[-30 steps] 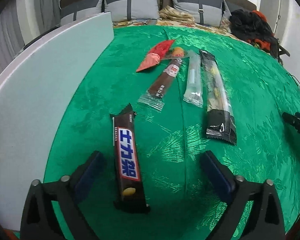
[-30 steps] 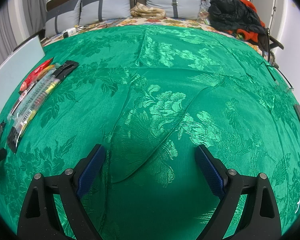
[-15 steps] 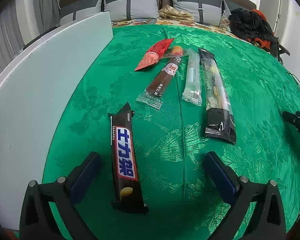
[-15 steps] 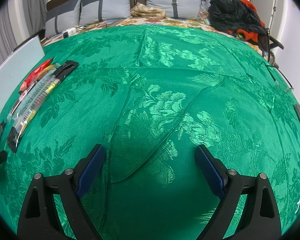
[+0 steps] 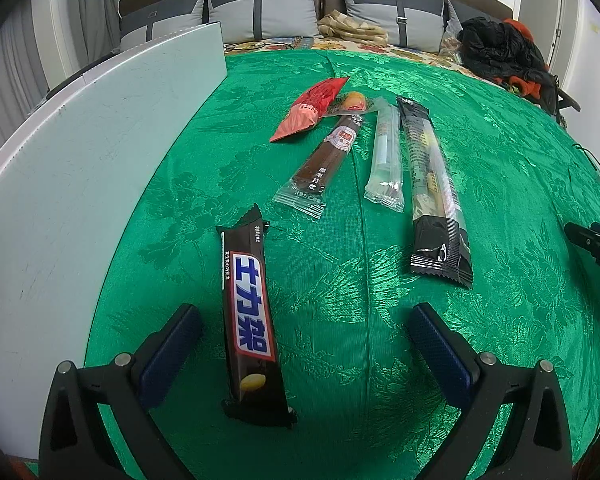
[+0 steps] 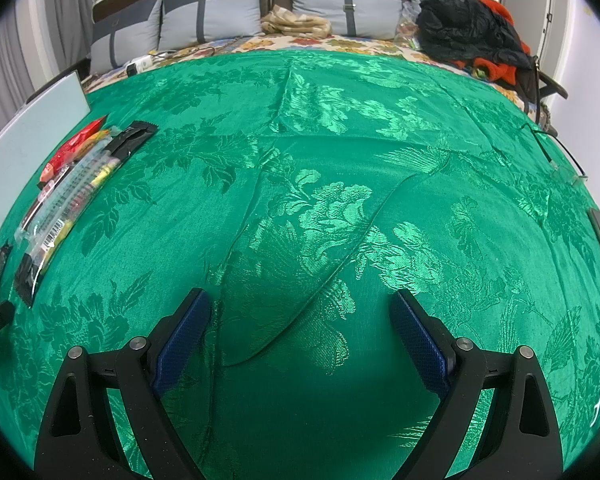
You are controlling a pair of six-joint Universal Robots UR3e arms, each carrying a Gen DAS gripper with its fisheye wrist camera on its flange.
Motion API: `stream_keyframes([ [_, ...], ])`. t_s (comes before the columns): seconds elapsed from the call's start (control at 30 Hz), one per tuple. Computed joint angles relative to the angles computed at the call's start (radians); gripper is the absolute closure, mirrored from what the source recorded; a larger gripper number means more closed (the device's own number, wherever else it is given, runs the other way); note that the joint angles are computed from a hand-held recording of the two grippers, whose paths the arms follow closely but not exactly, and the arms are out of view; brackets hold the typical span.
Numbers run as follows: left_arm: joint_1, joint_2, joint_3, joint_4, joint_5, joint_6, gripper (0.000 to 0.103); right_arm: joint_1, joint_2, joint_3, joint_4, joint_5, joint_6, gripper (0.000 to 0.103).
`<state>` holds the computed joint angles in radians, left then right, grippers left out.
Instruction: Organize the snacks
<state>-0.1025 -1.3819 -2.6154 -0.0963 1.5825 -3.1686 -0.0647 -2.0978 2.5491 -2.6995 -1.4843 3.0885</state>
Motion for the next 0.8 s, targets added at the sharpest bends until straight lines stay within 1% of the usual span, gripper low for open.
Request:
stream_keyframes([
  [0.43, 0.001, 0.003, -0.005, 0.003, -0.002, 0.0, 0.0, -0.003, 0.002, 0.0, -0.002, 0.002, -0.002, 0.009],
  [0.6, -0.002, -0.002, -0.003, 0.006, -0.001, -0.004, 0.0, 0.022, 0.026, -0.011, -0.011, -0.025, 0.024, 0.007],
  [0.63, 0.0, -0.001, -0.003, 0.006, -0.002, -0.003, 0.0, 0.045, 0.054, -0.043, 0.01, -0.05, 0.055, 0.007],
  [0.67, 0.0, -0.001, 0.0, 0.003, -0.002, -0.003, 0.0, 0.072, 0.088, -0.108, 0.083, -0.075, 0.087, 0.007],
  [0.7, 0.0, -0.001, 0.0, 0.003, -0.002, -0.003, 0.0, 0.091, 0.134, -0.204, 0.193, -0.071, 0.123, 0.008],
  [0.73, -0.002, -0.003, 0.002, 0.003, -0.001, -0.004, 0.0, 0.076, 0.15, -0.258, 0.253, 0.007, 0.144, 0.01],
  [0.77, -0.003, -0.005, 0.003, 0.003, -0.001, -0.005, 0.0, 0.064, 0.159, -0.282, 0.269, 0.073, 0.158, 0.01],
  [0.8, -0.002, -0.004, 0.001, 0.005, -0.001, -0.005, 0.0, 0.081, 0.198, -0.333, 0.28, 0.135, 0.199, 0.01],
])
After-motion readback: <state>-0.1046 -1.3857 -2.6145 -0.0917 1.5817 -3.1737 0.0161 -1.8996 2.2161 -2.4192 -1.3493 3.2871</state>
